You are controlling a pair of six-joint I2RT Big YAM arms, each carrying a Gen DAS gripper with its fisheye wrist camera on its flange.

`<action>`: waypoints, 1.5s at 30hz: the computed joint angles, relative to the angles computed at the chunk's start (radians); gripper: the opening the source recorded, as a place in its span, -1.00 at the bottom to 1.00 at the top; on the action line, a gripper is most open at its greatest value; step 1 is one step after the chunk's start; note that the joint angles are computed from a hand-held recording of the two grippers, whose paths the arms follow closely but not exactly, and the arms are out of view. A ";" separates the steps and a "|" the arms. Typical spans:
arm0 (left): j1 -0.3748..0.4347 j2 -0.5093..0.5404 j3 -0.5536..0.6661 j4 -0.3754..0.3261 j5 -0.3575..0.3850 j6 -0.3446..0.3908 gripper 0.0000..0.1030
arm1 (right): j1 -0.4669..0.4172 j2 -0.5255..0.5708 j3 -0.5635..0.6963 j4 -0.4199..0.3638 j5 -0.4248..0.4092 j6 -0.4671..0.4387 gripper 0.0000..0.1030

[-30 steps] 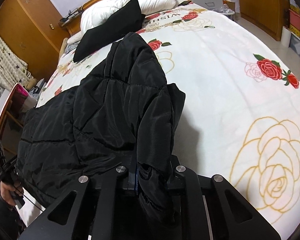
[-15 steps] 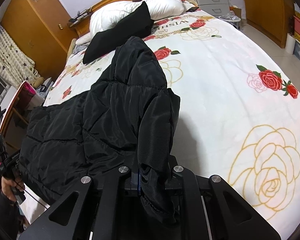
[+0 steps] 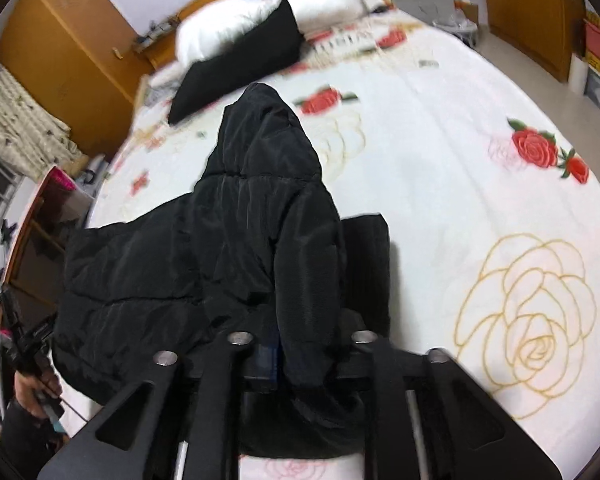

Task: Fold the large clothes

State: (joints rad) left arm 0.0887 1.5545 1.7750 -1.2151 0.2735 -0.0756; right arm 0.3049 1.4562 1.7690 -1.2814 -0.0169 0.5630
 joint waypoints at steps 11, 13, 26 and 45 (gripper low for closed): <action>0.031 -0.013 -0.144 0.109 0.030 0.021 -0.50 | -0.117 -0.006 -0.243 0.239 -0.304 0.062 0.72; 0.038 -0.021 -0.164 0.128 0.043 0.024 -0.49 | -0.131 0.019 -0.260 0.252 -0.380 0.069 0.75; 0.085 0.004 -0.181 0.157 0.113 -0.036 0.37 | -0.095 0.089 -0.203 0.270 -0.413 -0.005 -0.01; 0.064 0.010 -0.120 0.107 0.180 -0.003 -0.44 | -0.044 0.041 -0.157 0.213 -0.248 -0.018 -0.56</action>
State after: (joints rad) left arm 0.1524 1.5644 1.6552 -1.1081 0.4538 -0.0782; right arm 0.2609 1.4973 1.6115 -1.0685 -0.2649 0.5446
